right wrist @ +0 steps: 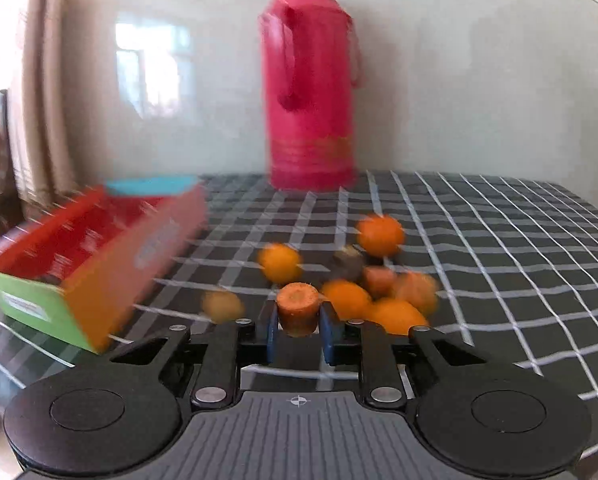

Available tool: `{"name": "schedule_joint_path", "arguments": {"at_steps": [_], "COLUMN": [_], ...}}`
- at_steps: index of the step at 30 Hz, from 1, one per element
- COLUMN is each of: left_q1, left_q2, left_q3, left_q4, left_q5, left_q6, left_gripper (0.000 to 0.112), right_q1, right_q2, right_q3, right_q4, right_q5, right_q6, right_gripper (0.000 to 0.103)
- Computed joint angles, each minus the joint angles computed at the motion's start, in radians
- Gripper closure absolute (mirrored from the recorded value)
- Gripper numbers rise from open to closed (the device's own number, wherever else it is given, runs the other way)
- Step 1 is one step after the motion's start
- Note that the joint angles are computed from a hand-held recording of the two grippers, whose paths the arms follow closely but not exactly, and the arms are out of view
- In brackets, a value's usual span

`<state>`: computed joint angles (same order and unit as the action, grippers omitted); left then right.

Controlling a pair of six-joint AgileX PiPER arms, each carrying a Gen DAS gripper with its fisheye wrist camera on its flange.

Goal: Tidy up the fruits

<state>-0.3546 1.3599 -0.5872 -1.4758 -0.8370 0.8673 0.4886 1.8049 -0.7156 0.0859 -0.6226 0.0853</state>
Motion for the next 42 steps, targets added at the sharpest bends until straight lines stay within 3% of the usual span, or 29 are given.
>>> {"name": "schedule_joint_path", "arguments": {"at_steps": [4,8,13,15,16,17,18,20,25,27,28,33,37,42], "left_q1": [0.025,0.053,0.080,0.082,0.083,0.084,0.083,0.080,0.034,0.000,-0.014,-0.120,-0.186,-0.260], "left_q2": [-0.016,-0.030,-0.054,-0.053,-0.051,-0.049,-0.048,-0.043,-0.022,-0.008,-0.001,0.034,0.080,0.171], "left_q3": [0.018,0.036,0.058,0.058,0.057,0.057,0.055,0.052,0.040,0.035,0.034,0.024,0.003,-0.055], "left_q4": [-0.017,-0.034,-0.035,-0.038,-0.039,-0.038,-0.037,-0.037,-0.028,-0.008,0.006,0.104,0.194,0.325], "left_q5": [-0.024,-0.026,-0.026,-0.027,-0.026,-0.025,-0.023,-0.023,-0.050,-0.069,-0.076,-0.104,-0.074,-0.015], "left_q6": [-0.017,0.000,0.004,0.010,0.013,0.014,0.014,0.014,0.006,-0.001,-0.006,-0.049,-0.080,-0.114], "left_gripper": [0.026,0.026,0.026,0.026,0.026,0.026,0.026,0.026,0.026,0.026,0.026,0.026,0.026,0.027], "right_q1": [0.025,0.079,0.141,0.153,0.154,0.147,0.141,0.140,0.132,0.129,0.133,0.110,0.088,0.037], "right_q2": [-0.017,0.018,0.074,0.085,0.082,0.080,0.079,0.069,0.014,-0.005,-0.011,-0.026,-0.016,-0.013], "right_q3": [-0.012,-0.109,-0.210,-0.215,-0.212,-0.208,-0.197,-0.154,-0.036,0.007,0.020,0.063,0.045,0.054], "right_q4": [-0.227,-0.365,-0.426,-0.392,-0.385,-0.399,-0.388,-0.302,-0.070,0.064,0.141,0.426,0.673,0.785], "right_q5": [-0.067,-0.010,0.080,0.072,0.071,0.059,0.035,-0.028,-0.180,-0.238,-0.268,-0.384,-0.401,-0.425], "right_q6": [0.152,0.224,0.245,0.214,0.210,0.230,0.230,0.166,-0.006,-0.077,-0.118,-0.249,-0.366,-0.400], "right_gripper": [0.081,0.081,0.081,0.079,0.075,0.059,0.034,0.017,0.016,0.002,0.000,0.000,0.000,0.000]}}
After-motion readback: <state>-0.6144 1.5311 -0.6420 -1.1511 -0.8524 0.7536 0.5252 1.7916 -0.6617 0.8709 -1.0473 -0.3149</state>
